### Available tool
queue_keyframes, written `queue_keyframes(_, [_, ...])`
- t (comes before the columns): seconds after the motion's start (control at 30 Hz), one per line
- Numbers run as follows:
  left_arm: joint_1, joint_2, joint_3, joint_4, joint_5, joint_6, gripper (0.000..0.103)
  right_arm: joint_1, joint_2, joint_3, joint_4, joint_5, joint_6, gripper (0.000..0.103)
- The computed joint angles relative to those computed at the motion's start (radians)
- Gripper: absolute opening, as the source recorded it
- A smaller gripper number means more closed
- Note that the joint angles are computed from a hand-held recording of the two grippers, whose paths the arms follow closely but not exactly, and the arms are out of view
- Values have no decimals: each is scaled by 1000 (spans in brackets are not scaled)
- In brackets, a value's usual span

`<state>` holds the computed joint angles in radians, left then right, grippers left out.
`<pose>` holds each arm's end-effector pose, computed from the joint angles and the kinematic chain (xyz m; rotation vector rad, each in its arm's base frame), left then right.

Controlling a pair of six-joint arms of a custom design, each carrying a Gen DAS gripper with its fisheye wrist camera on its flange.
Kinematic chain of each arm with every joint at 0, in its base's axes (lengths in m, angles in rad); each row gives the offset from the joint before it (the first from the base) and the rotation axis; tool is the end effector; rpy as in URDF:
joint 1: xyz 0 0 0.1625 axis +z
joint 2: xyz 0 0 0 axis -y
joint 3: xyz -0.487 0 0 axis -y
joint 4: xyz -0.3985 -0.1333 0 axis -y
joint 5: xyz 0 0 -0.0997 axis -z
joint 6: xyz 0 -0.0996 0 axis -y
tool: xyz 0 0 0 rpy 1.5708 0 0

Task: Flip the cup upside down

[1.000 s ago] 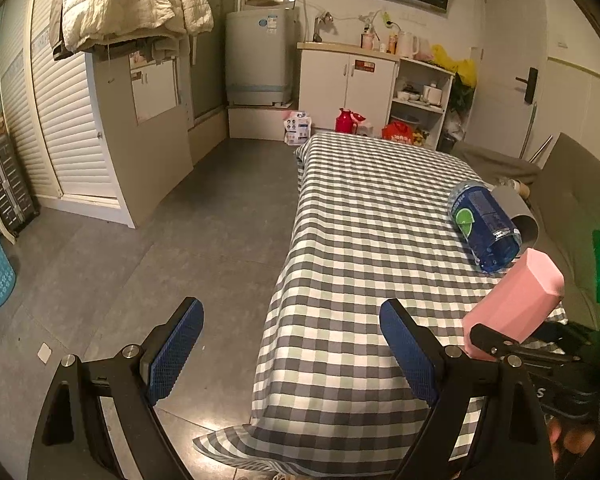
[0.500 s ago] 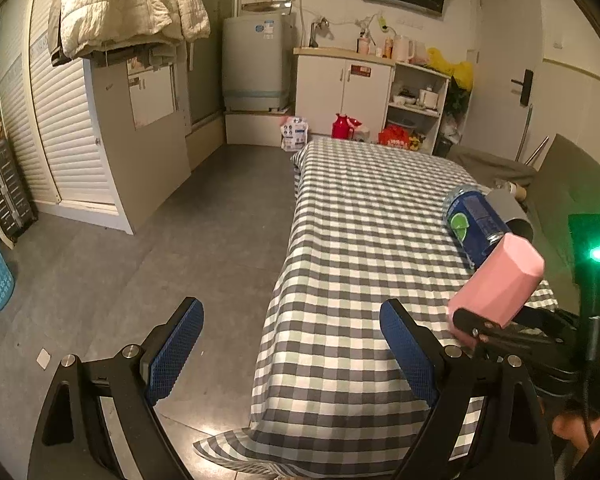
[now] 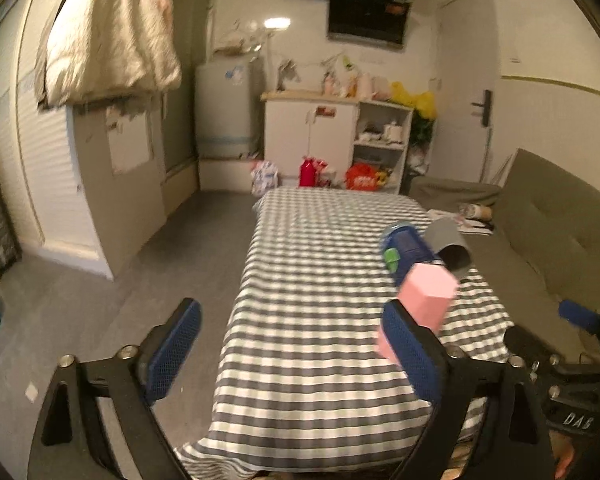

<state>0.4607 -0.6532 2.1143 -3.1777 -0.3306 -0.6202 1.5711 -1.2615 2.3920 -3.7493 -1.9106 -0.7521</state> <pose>-0.3769 -0.4411 0.0449 0.4073 2.0856 -1.2540 0.1002 -0.4492 0.3054 0.6181 -2.1707 1.0659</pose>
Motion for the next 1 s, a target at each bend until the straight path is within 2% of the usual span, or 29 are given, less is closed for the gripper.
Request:
queue_keyframes(0.1, [-25,53,1,-153,6,155,103,-22,-7,42,-111,64,1,103])
queue_keyframes(0.27, [-37,65,7,-177,8,189,103,-30,-15,61,-165,92,23,103])
queue_keyframes(0.47, [-34,55,18,-160,8,143,103,-31,-15,68,-182,92,20,103])
queue_keyframes(1.0, [-31,48,29,-154,-16,126,103,-32,-5,74,-205,93,16,103])
